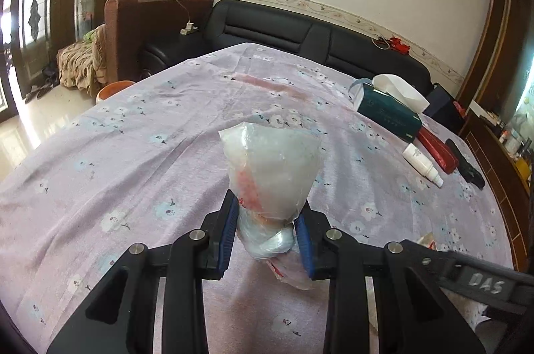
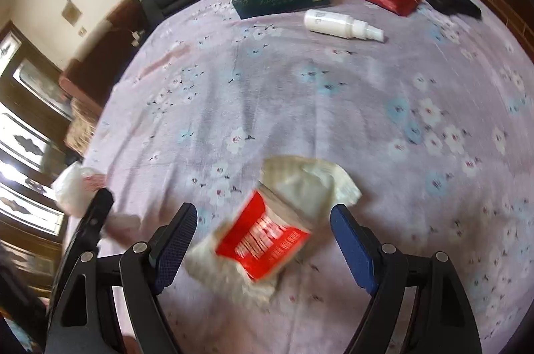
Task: Collect trash
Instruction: 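Grasp the white plastic bag with the left tool while the right tool grasps the wet-wipe packet, then carry the white bag and wet-wipe packet in both tools to the red basket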
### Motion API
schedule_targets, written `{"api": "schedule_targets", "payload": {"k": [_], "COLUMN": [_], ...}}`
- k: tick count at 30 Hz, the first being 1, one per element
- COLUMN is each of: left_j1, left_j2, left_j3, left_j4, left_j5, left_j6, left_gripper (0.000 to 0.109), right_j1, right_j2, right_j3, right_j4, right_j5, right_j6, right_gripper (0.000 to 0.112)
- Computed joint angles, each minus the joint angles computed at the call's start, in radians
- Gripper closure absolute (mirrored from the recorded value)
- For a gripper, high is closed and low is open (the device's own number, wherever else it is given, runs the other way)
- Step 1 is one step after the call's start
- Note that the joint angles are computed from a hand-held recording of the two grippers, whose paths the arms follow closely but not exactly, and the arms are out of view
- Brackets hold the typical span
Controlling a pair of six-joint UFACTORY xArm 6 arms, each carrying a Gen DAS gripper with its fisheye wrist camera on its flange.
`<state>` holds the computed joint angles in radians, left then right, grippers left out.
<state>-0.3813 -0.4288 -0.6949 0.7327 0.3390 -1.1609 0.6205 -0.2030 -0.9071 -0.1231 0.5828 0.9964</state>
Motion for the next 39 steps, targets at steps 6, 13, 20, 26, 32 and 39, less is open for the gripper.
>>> {"api": "schedule_targets", "payload": {"k": [6,13,20,26,32,39], "left_j1": [0.004,-0.030,-0.115,-0.231,-0.352,-0.482], "left_j2": [-0.006,0.004,0.016,-0.030,-0.137,-0.186], "left_j3": [0.007,0.009,0.007,0.000,0.038,0.063], "left_j4": [-0.009,-0.027,-0.085,-0.076,-0.080,0.030], "left_j5": [-0.006,-0.057,-0.117,-0.042,0.058,0.155], "left_j6": [0.006,0.083,0.235,0.270,0.240,0.094], "left_gripper": [0.077,0.077,0.077,0.078,0.077,0.077], "right_j1": [0.022,0.028,0.118,0.177,0.272,0.383], "right_j2": [0.048,-0.251,-0.615,-0.789,-0.893,-0.965], "right_j3": [-0.066,0.202,0.414,0.471,0.490,0.505], "right_j4": [-0.088,-0.187,-0.496,-0.502,-0.570,-0.620], "right_j5": [0.112,0.015,0.151,0.275,0.395,0.501], "right_j6": [-0.047,0.009,0.284,0.298,0.363,0.422], "right_gripper": [0.052,0.062,0.062,0.062,0.062,0.061]}}
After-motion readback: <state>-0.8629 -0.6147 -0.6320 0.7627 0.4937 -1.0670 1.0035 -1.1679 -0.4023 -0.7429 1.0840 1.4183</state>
